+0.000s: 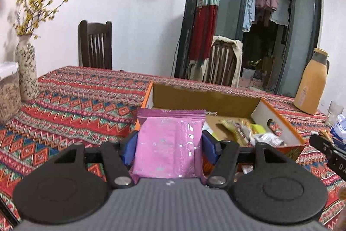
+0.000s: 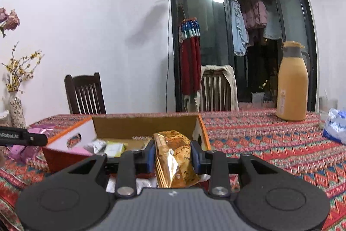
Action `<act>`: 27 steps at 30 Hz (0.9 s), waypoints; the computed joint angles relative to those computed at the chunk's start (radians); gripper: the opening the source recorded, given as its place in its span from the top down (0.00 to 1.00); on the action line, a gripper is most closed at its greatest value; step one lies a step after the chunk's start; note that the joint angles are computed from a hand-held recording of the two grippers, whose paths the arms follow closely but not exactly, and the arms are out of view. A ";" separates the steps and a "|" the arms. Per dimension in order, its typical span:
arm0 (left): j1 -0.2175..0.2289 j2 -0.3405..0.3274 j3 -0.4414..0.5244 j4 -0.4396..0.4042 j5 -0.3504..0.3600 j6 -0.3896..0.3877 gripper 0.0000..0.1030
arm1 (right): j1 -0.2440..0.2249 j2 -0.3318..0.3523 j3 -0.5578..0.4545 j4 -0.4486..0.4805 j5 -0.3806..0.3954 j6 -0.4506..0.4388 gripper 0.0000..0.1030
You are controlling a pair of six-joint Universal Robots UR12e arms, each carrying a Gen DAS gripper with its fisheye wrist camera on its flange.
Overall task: Organize snacks
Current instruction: 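Carry both held packets over the orange box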
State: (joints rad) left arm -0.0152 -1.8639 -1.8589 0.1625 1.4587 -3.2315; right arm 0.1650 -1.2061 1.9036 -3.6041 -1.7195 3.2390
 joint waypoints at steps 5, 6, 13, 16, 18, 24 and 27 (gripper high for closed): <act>-0.007 -0.010 0.044 -0.013 0.007 0.003 0.39 | 0.004 0.009 -0.043 -0.009 0.008 -0.009 0.69; -0.009 -0.013 0.053 -0.014 0.008 0.002 0.39 | 0.005 0.013 -0.056 -0.007 0.009 -0.014 0.69; -0.022 -0.049 0.132 -0.021 0.022 -0.009 0.39 | 0.008 0.054 -0.156 0.026 0.020 -0.029 0.68; -0.029 -0.071 0.172 -0.032 0.033 -0.015 0.39 | 0.009 0.079 -0.206 0.051 0.019 -0.033 0.68; -0.027 -0.085 0.200 -0.053 0.020 -0.032 0.39 | 0.007 0.096 -0.238 0.070 0.022 -0.028 0.68; -0.033 -0.140 0.244 -0.011 0.052 -0.064 0.39 | -0.006 0.140 -0.289 0.119 0.035 0.005 0.68; -0.034 -0.163 0.252 -0.021 0.053 -0.037 0.39 | -0.008 0.153 -0.296 0.159 0.042 0.003 0.68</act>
State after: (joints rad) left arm -0.0493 -2.0268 -1.6066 0.1413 1.5120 -3.2682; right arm 0.1566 -1.0535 1.6075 -3.4456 -1.6777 3.2419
